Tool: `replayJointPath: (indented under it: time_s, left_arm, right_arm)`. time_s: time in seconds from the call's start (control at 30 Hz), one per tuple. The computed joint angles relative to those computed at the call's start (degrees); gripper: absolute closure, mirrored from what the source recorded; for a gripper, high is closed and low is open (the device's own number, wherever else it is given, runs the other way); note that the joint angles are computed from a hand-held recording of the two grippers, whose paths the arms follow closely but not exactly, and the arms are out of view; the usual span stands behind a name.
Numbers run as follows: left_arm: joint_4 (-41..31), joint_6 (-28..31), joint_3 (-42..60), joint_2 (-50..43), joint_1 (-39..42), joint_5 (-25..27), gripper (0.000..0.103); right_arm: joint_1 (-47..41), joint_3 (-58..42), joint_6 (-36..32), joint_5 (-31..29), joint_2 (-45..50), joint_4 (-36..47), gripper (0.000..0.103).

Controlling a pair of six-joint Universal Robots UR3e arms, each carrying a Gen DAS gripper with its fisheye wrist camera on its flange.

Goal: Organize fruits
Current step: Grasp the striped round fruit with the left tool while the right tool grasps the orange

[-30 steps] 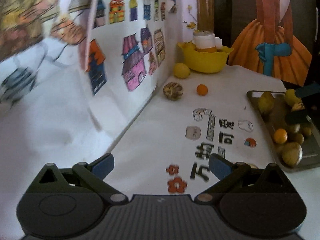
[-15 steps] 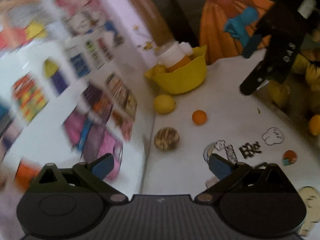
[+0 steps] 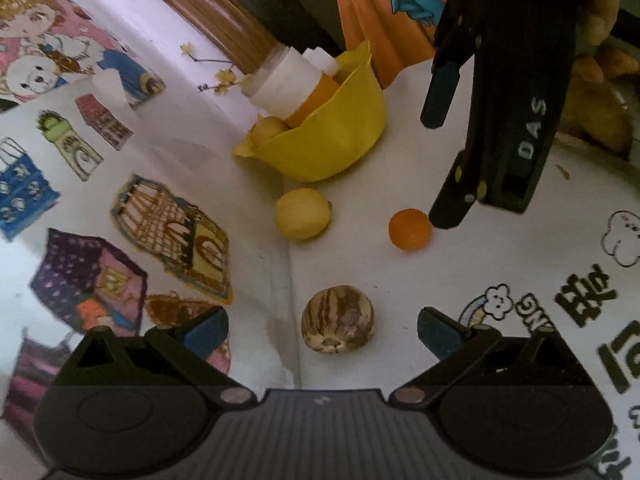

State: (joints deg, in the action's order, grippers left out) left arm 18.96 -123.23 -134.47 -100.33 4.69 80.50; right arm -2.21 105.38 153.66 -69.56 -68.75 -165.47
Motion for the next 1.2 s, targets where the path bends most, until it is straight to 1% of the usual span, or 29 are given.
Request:
replayJointPath:
  time_s: [0.13,0.3,0.47,0.53,0.63,0.7,0.77,0.83,0.9,1.1,1.2]
  left_arm:
    - [-1.09,-0.09,2.93,-3.03,-1.01,2.20,0.001]
    - [-1.55,0.19,5.02,-5.46,-1.13,2.99,0.001]
    - [-2.55,-0.06,6.77,-7.08,-1.19,2.76,0.003]
    - [-3.04,-0.09,7.36,-7.41,-1.15,2.30,0.006]
    - [-4.91,-0.56,9.25,-8.23,-1.41,2.27,0.011]
    - [-5.67,-0.91,9.93,-8.58,-1.32,2.15,0.014]
    - [-6.91,-1.19,11.44,-9.28,-1.44,2.13,0.019]
    - [-7.70,-1.50,12.45,-9.74,-1.25,1.76,0.022]
    - [-8.62,-2.12,12.89,-9.79,-0.74,1.01,0.027]
    - [-9.70,-3.29,13.93,-10.34,0.16,-0.16,0.036]
    - [-9.05,-3.37,13.78,-10.61,0.24,-0.26,0.037]
  right_arm:
    - [1.89,-2.06,0.82,-2.48,3.49,-2.52,0.020]
    - [2.87,-5.90,3.31,-3.25,7.21,-1.79,0.027]
    - [3.16,-8.95,5.74,-2.68,9.84,-0.19,0.041]
    - [3.31,-10.00,6.39,-2.29,10.54,0.44,0.045]
    - [3.41,-10.83,7.41,-1.85,11.11,0.96,0.057]
    - [3.29,-11.42,7.83,-1.48,11.32,1.58,0.059]
    - [3.07,-11.97,8.40,-0.92,11.73,2.09,0.064]
    - [3.11,-12.58,8.81,-0.92,12.24,2.27,0.066]
    - [3.11,-12.45,9.18,-0.85,12.52,1.87,0.067]
    - [2.89,-12.82,10.37,-0.30,14.03,-0.15,0.068]
    - [3.05,-12.42,10.61,-0.52,14.40,-1.73,0.068]
